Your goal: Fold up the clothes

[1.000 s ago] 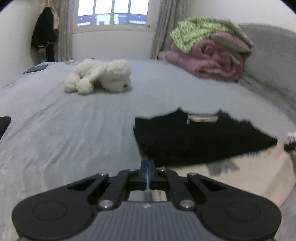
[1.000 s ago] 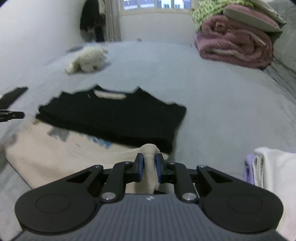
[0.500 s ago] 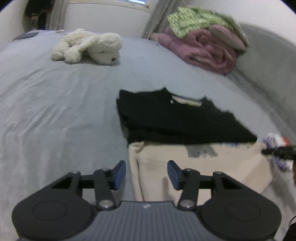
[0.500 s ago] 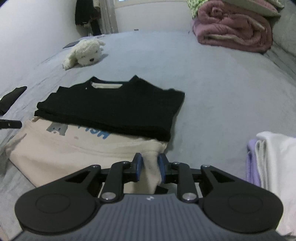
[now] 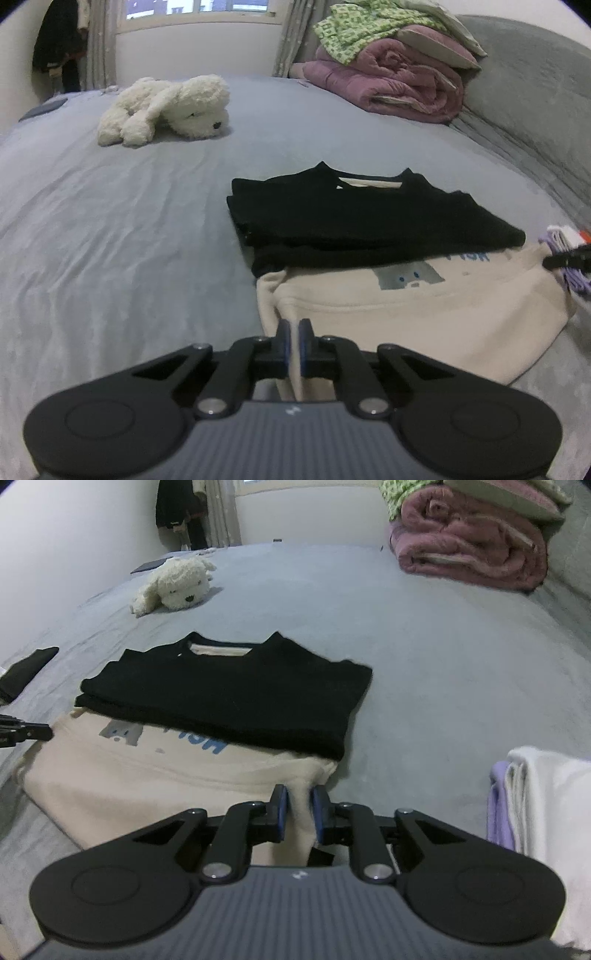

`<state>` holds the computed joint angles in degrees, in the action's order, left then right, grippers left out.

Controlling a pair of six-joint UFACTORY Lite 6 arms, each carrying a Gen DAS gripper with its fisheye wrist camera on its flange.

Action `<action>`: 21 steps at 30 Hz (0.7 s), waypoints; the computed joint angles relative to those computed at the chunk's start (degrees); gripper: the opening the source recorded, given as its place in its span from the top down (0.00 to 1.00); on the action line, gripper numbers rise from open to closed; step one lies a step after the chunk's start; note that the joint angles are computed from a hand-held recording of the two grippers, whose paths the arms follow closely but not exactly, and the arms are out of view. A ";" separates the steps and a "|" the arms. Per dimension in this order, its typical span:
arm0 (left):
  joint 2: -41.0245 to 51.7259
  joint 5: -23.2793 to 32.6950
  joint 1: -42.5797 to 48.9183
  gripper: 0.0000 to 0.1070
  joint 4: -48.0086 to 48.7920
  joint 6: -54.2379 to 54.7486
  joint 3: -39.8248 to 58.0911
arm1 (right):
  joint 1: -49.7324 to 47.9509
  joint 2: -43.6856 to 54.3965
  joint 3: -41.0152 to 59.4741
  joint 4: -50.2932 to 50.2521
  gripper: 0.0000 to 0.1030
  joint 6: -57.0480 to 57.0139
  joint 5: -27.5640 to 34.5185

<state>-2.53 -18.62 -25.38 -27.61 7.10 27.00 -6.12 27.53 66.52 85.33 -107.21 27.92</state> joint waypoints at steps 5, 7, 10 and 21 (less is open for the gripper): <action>2.54 1.75 3.88 0.95 19.86 -19.72 0.96 | 0.55 0.60 1.01 -1.21 0.77 2.90 -0.94; 2.88 1.46 3.18 0.95 18.48 -18.14 1.07 | 0.56 -0.42 0.13 1.53 0.79 0.65 -0.90; 3.10 1.23 1.85 0.95 13.48 -12.97 1.20 | 0.33 -3.88 -3.62 8.00 0.87 -7.44 0.94; -2.20 -3.98 -2.05 0.96 -0.61 -1.46 -2.83 | -0.93 -6.70 -7.08 15.76 0.91 -14.30 4.45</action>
